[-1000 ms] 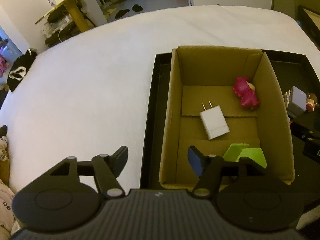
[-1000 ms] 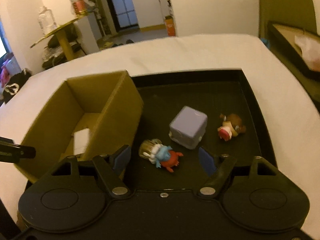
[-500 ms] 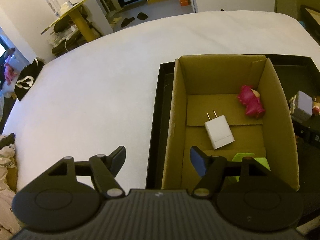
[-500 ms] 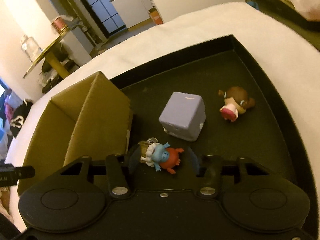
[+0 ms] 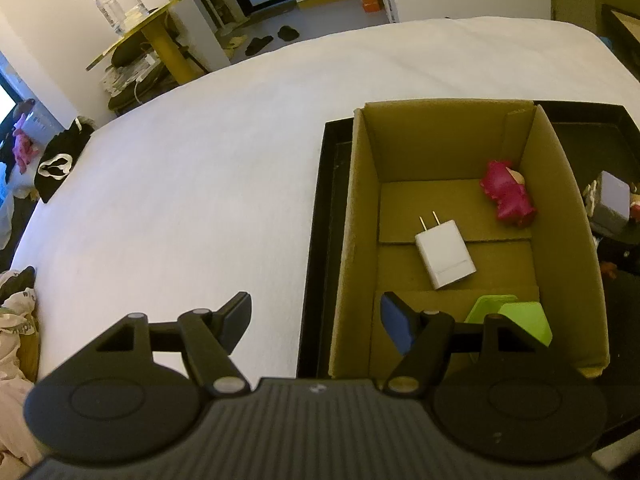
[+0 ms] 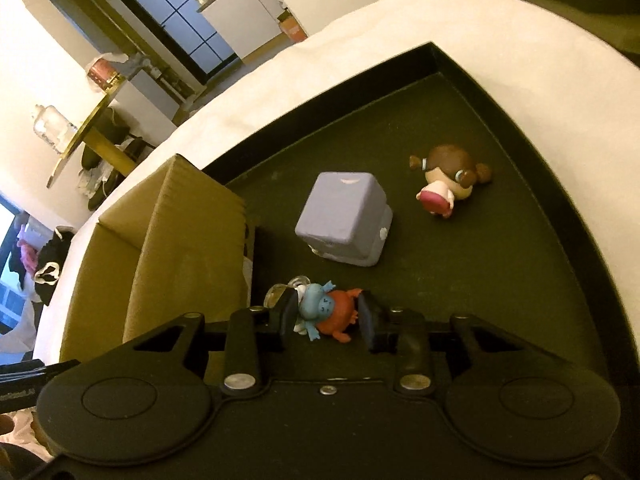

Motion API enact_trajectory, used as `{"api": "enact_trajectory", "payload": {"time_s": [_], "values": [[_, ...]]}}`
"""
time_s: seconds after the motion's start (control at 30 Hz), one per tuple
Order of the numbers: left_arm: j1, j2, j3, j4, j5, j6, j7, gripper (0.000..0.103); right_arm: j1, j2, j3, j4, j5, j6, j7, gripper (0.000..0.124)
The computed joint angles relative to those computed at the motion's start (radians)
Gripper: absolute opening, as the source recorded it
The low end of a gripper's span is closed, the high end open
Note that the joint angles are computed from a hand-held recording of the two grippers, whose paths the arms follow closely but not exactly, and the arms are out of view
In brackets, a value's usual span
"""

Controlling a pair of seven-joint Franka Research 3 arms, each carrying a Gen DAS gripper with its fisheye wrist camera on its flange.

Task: Organize rigid objects
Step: 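Lift the blue-haired figurine with the right gripper over the box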

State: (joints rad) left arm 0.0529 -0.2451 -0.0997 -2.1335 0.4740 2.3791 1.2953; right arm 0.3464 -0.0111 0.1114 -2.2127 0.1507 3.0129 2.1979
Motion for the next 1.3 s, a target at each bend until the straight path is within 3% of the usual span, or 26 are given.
{"api": "enact_trajectory", "payload": {"time_s": [0.13,0.33,0.63,0.93,1.13,1.3], "values": [[0.0,-0.001,0.003,-0.001,-0.007,0.006,0.007,0.07,-0.012,-0.018,0.001,-0.003,-0.105,-0.011,0.075,0.032],[0.003,-0.008,0.008,-0.012,-0.024,0.022,0.005,0.07,-0.035,-0.065,0.013,-0.019,-0.139,-0.031,0.105,0.032],[0.008,-0.029,0.025,-0.031,-0.082,0.07,-0.006,0.07,-0.03,-0.108,0.022,0.014,-0.058,-0.072,0.007,0.032],[0.01,-0.037,0.043,-0.041,-0.162,0.095,0.019,0.069,-0.013,-0.085,0.03,0.169,-0.052,-0.217,-0.094,0.032],[0.012,-0.056,0.049,-0.074,-0.189,0.158,0.031,0.063,0.011,-0.022,0.027,0.296,-0.066,-0.313,-0.174,0.032],[0.004,-0.042,0.058,-0.063,-0.239,0.142,0.057,0.046,0.038,0.042,0.024,0.384,-0.087,-0.363,-0.196,0.032]]}}
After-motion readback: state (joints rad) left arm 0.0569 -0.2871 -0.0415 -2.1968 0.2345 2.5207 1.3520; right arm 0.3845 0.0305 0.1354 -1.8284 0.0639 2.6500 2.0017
